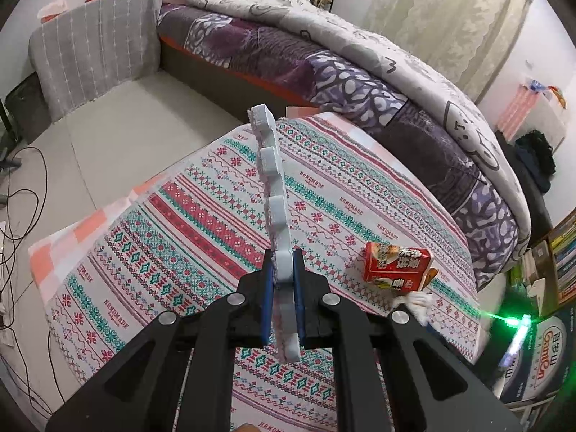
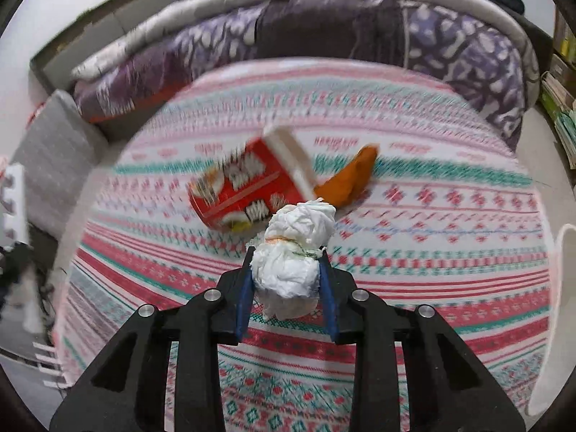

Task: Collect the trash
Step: 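Carry both to the bin and open right gripper to drop the tissue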

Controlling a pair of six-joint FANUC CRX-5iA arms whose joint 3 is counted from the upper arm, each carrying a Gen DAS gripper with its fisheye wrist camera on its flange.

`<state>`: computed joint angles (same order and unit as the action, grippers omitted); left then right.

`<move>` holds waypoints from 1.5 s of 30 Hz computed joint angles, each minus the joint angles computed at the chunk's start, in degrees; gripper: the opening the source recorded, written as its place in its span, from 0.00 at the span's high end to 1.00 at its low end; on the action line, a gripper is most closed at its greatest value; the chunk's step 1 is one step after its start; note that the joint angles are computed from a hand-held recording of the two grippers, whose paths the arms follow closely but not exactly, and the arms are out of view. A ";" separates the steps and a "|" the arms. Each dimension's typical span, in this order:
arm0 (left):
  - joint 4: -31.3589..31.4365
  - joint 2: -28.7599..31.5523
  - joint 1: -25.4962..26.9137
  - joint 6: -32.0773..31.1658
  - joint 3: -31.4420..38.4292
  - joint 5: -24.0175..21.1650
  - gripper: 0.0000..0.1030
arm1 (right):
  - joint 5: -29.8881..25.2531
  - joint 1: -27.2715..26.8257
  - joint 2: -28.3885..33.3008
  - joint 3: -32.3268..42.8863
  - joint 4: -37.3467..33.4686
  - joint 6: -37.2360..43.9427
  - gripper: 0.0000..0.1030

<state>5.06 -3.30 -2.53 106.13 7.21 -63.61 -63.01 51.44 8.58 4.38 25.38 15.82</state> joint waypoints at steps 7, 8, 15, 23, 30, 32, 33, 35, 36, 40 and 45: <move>-3.02 -0.86 -2.46 0.81 0.93 1.38 0.90 | -3.86 3.89 -5.06 -2.59 11.42 -2.53 0.71; -3.54 -1.14 -2.94 1.00 1.00 1.73 0.90 | -4.28 4.15 -5.70 -3.05 12.79 -2.78 0.71; -6.27 -2.73 -5.92 2.65 1.52 3.97 0.90 | -7.85 6.62 -8.82 -6.06 21.03 -6.20 0.71; -11.27 -3.60 -10.92 3.40 1.71 5.42 0.90 | -10.29 8.60 -12.79 -11.60 25.40 -11.20 0.70; -15.50 -2.75 -15.65 4.84 2.49 5.42 0.90 | -10.97 8.76 -15.85 -15.90 26.51 -15.18 0.70; -16.22 -2.31 -16.85 5.11 2.98 5.29 0.90 | -11.51 8.72 -16.59 -16.60 26.86 -15.47 0.70; -16.57 -2.09 -17.52 5.14 3.27 5.24 0.90 | -11.90 8.78 -16.96 -17.00 27.09 -15.59 0.70; -17.05 -1.84 -18.59 5.24 3.67 5.24 0.90 | -12.35 8.84 -17.49 -17.36 27.06 -15.93 0.70; -17.35 -1.68 -19.26 5.31 3.97 5.21 0.90 | -12.60 8.76 -17.99 -17.63 26.75 -16.08 0.70; -18.27 -1.11 -21.51 5.59 4.91 5.26 0.90 | -13.80 8.94 -19.73 -18.82 26.49 -17.20 0.70; -18.80 -0.24 -24.28 5.44 6.03 5.39 0.90 | -15.45 9.24 -21.94 -20.30 26.60 -18.07 0.70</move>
